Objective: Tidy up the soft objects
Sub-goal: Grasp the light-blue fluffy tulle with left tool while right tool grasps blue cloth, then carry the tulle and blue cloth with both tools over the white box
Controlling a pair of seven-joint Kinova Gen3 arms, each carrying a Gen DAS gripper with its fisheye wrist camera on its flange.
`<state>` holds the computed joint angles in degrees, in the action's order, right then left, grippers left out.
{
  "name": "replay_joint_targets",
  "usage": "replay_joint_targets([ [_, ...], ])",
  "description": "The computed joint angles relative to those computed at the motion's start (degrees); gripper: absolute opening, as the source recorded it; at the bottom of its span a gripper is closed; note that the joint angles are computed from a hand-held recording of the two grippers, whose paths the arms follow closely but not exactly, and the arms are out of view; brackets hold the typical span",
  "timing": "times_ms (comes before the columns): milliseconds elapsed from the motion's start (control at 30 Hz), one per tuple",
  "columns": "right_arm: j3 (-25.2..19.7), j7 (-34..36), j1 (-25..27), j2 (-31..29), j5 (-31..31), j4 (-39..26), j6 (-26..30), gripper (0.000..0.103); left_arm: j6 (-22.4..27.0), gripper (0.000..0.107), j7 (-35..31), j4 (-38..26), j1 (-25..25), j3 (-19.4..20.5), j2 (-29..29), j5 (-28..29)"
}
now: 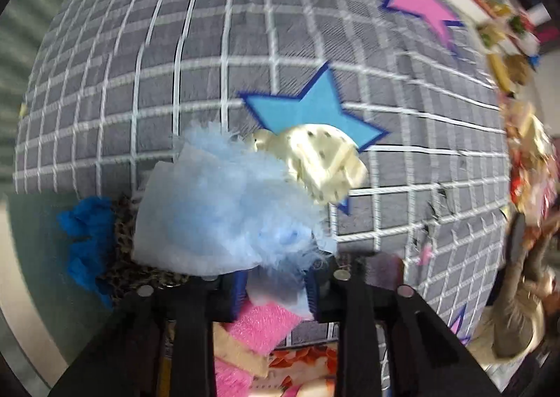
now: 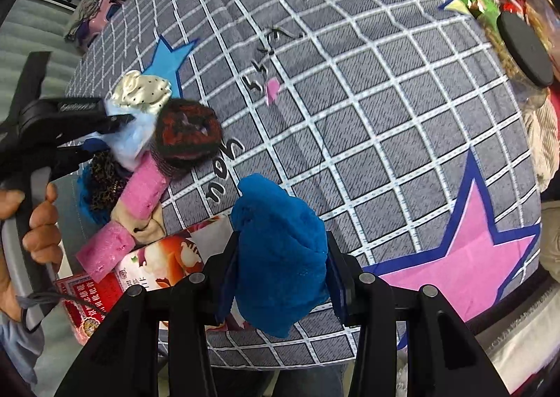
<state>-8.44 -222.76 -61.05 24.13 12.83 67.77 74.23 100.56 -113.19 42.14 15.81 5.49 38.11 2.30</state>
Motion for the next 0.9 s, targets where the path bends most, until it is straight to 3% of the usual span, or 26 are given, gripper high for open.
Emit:
replay_joint_targets([
  [333,0.7,-1.9,-2.2,0.7,3.0,-4.9,6.3,0.045,-2.0,0.029,-16.3,2.9,-5.2,2.5,-8.3,4.2],
  [567,1.3,-3.1,-3.9,2.6,3.1,-10.2,10.4,0.045,-2.6,0.029,-25.3,11.3,-7.2,2.6,-15.0,6.0],
  [700,2.0,-3.0,-5.1,4.4,3.1,-14.6,13.0,0.045,-2.6,0.029,-28.5,14.0,-8.0,1.9,-17.4,5.5],
  [900,3.6,-0.6,-6.4,8.7,2.8,-23.7,16.9,0.045,1.3,0.029,-31.1,12.5,-10.7,0.9,-18.1,6.1],
])
